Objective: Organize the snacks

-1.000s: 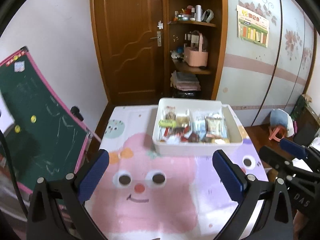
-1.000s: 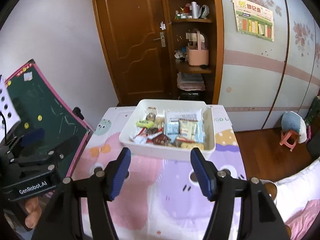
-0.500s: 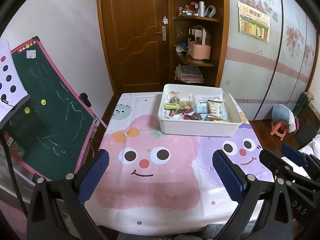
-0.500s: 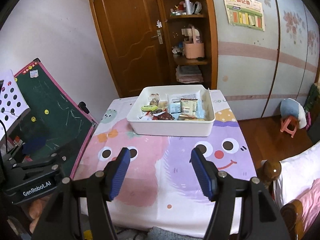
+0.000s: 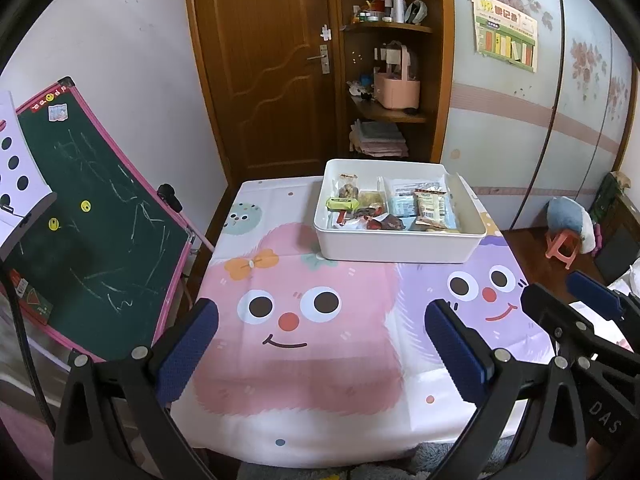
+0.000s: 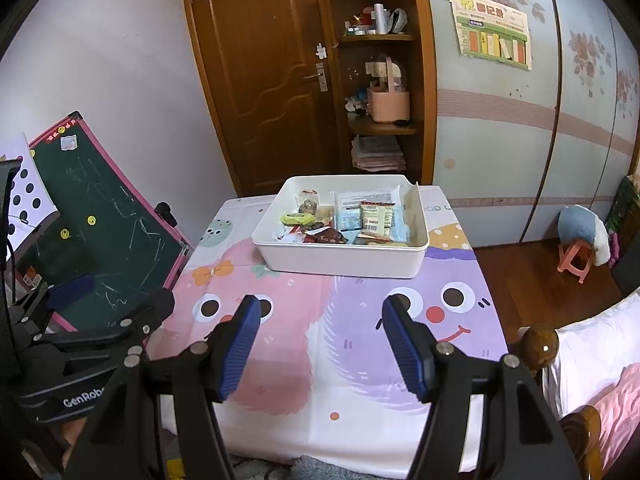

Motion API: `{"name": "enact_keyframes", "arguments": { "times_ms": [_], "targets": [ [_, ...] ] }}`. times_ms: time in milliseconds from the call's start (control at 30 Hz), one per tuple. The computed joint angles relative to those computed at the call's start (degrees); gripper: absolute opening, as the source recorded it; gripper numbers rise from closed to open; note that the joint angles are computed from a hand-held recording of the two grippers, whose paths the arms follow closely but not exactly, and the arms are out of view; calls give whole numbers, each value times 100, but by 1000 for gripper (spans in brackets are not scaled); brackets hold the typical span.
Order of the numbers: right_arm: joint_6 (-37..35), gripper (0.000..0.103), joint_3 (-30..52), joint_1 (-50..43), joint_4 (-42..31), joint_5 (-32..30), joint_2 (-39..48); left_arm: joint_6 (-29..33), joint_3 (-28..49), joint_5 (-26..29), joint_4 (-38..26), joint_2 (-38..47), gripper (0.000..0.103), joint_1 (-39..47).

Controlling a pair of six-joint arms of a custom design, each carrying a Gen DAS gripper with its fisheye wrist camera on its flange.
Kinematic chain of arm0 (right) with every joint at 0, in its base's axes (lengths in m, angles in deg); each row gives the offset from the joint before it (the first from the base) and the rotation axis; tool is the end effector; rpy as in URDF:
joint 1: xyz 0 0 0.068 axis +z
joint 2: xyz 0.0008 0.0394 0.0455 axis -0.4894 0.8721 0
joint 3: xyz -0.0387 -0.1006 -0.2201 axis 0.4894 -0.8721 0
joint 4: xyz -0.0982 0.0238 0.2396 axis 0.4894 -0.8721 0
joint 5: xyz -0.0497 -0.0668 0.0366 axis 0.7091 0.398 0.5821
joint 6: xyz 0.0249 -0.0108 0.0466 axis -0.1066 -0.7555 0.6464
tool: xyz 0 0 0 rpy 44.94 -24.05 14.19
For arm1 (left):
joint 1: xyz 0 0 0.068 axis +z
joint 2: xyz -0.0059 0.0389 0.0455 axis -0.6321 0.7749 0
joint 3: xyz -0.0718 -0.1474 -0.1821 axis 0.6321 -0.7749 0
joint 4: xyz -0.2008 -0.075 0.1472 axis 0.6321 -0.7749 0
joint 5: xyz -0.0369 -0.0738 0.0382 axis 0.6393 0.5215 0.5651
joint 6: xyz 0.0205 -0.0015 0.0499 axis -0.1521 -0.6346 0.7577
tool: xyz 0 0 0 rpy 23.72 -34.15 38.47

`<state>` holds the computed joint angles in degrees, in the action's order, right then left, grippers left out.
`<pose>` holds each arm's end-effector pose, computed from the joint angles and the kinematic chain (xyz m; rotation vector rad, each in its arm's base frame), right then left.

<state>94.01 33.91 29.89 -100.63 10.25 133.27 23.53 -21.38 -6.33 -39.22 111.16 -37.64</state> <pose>0.1206 0.1510 0.2644 0.4799 2.2282 -0.0890 0.2231 -0.0044 0.2885 0.5694 2.2861 -0.1488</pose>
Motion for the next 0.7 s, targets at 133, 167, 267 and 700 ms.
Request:
{"name": "enact_keyframes", "arguments": {
  "times_ms": [133,167,267,700],
  "targets": [
    [-28,64,-4,-9,33,0,14,21,6,0,12,21,103,7],
    [-38,64,-9,-13,46,-10,9,21,9,3,-5,15,103,11],
    [-49,64,-27,-29,70,-51,-10,19,18,0,0,37,103,3],
    [-224,64,-94,-164,235,-169,-74,41,-40,-13,36,61,103,28]
  ]
}}
